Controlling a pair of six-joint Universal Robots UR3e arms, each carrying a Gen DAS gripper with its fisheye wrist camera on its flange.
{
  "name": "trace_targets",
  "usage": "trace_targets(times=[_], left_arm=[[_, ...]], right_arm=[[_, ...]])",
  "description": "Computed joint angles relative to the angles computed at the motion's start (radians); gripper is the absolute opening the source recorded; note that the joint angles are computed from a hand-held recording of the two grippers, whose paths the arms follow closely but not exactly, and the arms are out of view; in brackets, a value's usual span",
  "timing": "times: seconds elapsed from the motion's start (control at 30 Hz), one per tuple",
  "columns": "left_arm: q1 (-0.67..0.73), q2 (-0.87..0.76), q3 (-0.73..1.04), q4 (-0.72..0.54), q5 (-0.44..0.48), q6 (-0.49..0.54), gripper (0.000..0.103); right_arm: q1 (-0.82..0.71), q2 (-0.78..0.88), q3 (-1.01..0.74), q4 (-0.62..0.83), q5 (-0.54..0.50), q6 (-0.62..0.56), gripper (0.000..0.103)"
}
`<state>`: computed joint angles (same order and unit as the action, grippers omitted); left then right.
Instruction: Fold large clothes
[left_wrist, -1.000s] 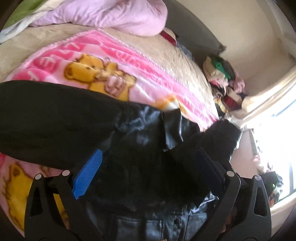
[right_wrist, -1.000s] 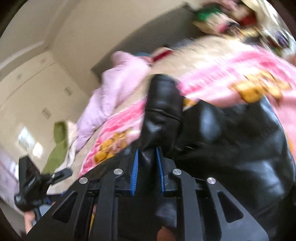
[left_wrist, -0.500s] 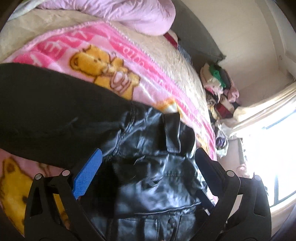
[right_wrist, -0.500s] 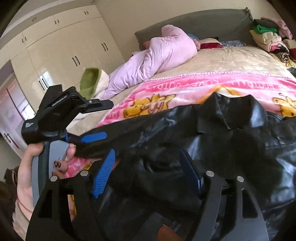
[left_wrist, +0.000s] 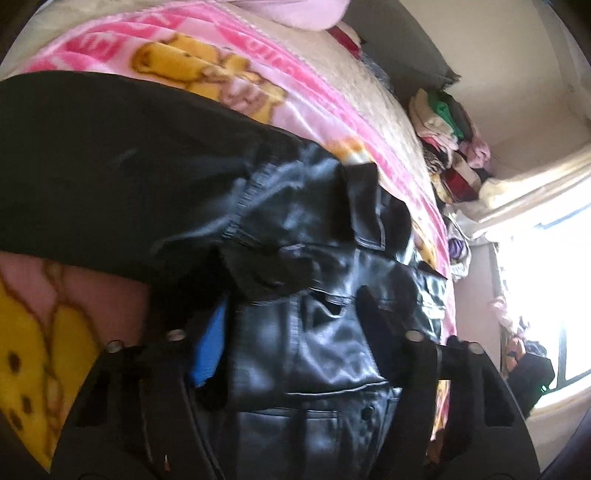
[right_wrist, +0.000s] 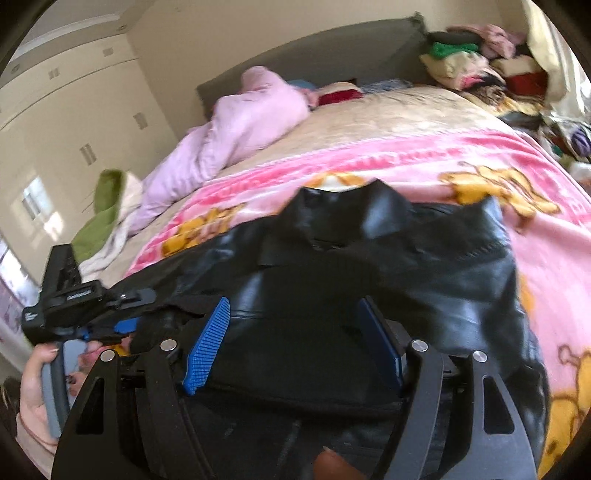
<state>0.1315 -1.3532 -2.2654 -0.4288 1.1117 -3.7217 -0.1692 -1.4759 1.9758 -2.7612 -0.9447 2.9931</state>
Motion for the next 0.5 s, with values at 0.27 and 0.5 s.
trace_targets(times=[0.27, 0.5], left_arm=[[-0.103, -0.128, 0.078, 0.05, 0.143, -0.021, 0.019], [-0.221, -0.097, 0.188, 0.027, 0.246, 0.056, 0.004]], right_arm=[[-0.107, -0.016, 0.031, -0.016, -0.001, 0.012, 0.071], [-0.134, 0.05, -0.068, 0.009, -0.143, 0.068, 0.071]])
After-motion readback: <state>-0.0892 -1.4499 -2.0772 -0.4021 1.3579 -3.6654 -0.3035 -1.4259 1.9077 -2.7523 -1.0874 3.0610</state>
